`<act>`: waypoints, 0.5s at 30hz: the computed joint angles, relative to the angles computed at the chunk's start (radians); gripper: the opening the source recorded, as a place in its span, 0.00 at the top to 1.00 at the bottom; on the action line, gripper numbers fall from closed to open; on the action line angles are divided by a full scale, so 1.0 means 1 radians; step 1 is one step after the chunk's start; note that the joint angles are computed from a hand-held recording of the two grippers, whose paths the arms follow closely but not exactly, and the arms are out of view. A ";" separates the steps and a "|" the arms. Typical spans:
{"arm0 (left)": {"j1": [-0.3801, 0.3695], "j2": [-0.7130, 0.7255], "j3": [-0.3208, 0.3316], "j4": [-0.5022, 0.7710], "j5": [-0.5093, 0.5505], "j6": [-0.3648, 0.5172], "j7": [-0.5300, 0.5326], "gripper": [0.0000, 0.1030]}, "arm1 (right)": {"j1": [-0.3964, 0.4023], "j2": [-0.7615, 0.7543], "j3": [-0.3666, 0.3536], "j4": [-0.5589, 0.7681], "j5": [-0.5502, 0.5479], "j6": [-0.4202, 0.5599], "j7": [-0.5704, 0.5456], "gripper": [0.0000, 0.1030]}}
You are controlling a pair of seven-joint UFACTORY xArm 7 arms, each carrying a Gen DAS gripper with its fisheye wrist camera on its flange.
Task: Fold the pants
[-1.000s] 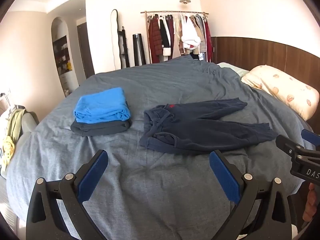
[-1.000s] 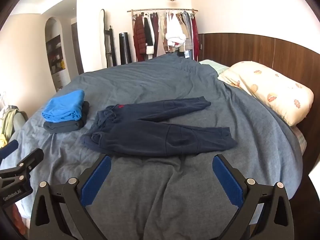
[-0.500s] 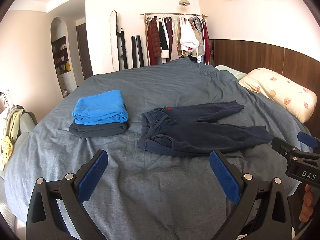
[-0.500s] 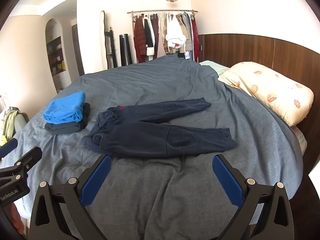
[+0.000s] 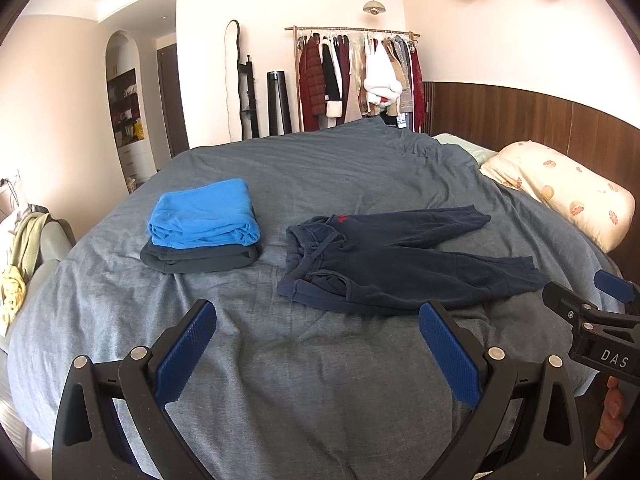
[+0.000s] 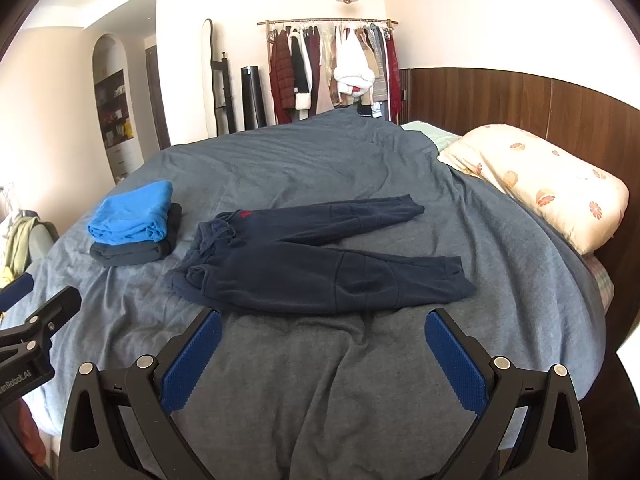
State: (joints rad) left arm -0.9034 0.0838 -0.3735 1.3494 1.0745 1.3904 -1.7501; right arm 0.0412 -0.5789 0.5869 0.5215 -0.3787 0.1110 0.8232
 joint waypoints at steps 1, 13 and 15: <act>-0.001 0.000 0.000 0.001 0.001 0.002 0.000 0.00 | 0.003 0.001 -0.003 -0.001 0.001 -0.002 -0.001 0.00; -0.009 0.006 0.002 0.010 0.009 0.025 -0.002 0.00 | 0.006 0.001 -0.002 0.002 -0.001 0.004 0.003 0.00; -0.009 0.008 0.002 0.013 0.008 0.026 -0.004 0.00 | 0.000 0.000 0.002 0.002 -0.003 0.000 0.006 0.00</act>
